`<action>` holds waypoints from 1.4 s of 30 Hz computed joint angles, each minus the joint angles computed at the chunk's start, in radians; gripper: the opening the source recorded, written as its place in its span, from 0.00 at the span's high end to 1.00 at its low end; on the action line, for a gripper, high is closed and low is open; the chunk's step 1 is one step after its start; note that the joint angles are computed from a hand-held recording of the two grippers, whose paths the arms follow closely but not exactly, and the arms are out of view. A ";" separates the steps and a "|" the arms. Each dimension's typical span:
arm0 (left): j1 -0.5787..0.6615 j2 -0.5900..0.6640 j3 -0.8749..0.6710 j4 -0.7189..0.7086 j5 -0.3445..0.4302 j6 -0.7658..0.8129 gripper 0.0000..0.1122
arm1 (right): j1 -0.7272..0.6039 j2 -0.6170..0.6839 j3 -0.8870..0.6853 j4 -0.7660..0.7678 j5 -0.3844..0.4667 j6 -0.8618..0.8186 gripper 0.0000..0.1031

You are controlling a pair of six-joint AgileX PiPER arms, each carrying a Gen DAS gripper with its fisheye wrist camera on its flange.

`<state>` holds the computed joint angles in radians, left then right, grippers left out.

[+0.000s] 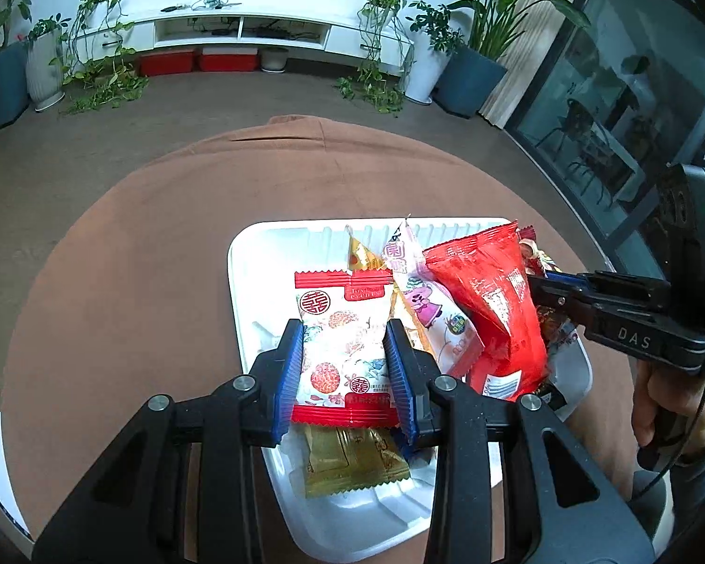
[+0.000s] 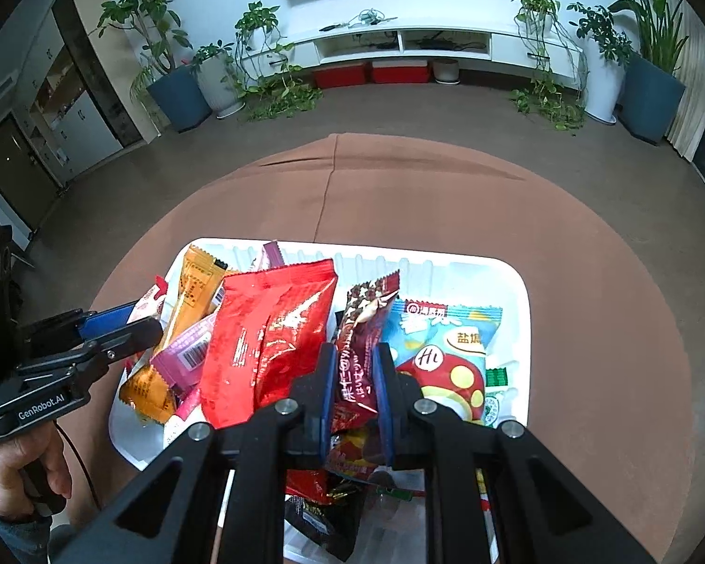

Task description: Organize snacks

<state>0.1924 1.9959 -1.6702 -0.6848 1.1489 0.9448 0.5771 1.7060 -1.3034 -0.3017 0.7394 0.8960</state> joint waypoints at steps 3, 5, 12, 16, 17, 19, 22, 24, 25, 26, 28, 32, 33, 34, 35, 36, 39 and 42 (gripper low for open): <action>-0.019 0.012 0.010 0.002 -0.034 -0.008 0.69 | 0.002 0.007 -0.009 -0.001 0.004 0.002 0.83; -0.018 0.023 0.015 -0.006 -0.041 -0.004 0.69 | 0.003 0.004 -0.002 -0.004 0.001 0.007 0.83; -0.019 0.057 -0.004 -0.008 -0.064 -0.007 0.60 | 0.003 -0.002 0.013 -0.011 -0.011 0.028 0.80; -0.019 0.060 -0.001 -0.012 -0.068 -0.002 0.60 | 0.006 -0.008 0.018 -0.018 -0.008 0.035 0.78; -0.019 0.062 -0.001 -0.015 -0.069 0.000 0.60 | 0.007 -0.009 0.018 -0.019 -0.008 0.036 0.78; -0.018 0.063 0.003 -0.019 -0.073 0.007 0.60 | 0.010 -0.016 0.026 -0.027 -0.008 0.045 0.74; -0.002 0.038 0.041 -0.036 -0.080 0.032 0.59 | 0.018 -0.026 0.031 -0.040 -0.005 0.061 0.70; 0.011 0.003 0.088 -0.049 -0.095 0.056 0.51 | 0.026 -0.038 0.035 -0.057 -0.002 0.082 0.65; 0.018 -0.012 0.109 -0.062 -0.105 0.072 0.44 | 0.031 -0.046 0.038 -0.068 0.002 0.094 0.60; 0.022 -0.032 0.132 -0.074 -0.114 0.085 0.40 | 0.038 -0.056 0.043 -0.084 0.006 0.115 0.51; 0.041 -0.081 0.187 -0.102 -0.129 0.127 0.21 | 0.052 -0.083 0.059 -0.111 0.005 0.159 0.43; 0.075 -0.235 0.364 -0.170 -0.207 0.269 0.08 | 0.109 -0.169 0.110 -0.207 0.010 0.313 0.25; 0.083 -0.279 0.408 -0.186 -0.222 0.299 0.08 | 0.133 -0.190 0.120 -0.246 0.021 0.360 0.23; 0.094 -0.331 0.465 -0.212 -0.242 0.345 0.08 | 0.167 -0.211 0.132 -0.296 0.039 0.416 0.18; 0.105 -0.385 0.511 -0.222 -0.252 0.370 0.08 | 0.213 -0.234 0.144 -0.359 0.070 0.483 0.14; 0.117 -0.436 0.556 -0.234 -0.265 0.394 0.08 | 0.259 -0.253 0.155 -0.417 0.101 0.544 0.12; 0.148 -0.633 0.692 -0.239 -0.334 0.401 0.08 | 0.430 -0.308 0.191 -0.599 0.246 0.734 0.09; 0.187 -0.823 0.796 -0.179 -0.394 0.328 0.08 | 0.639 -0.353 0.227 -0.765 0.445 0.927 0.02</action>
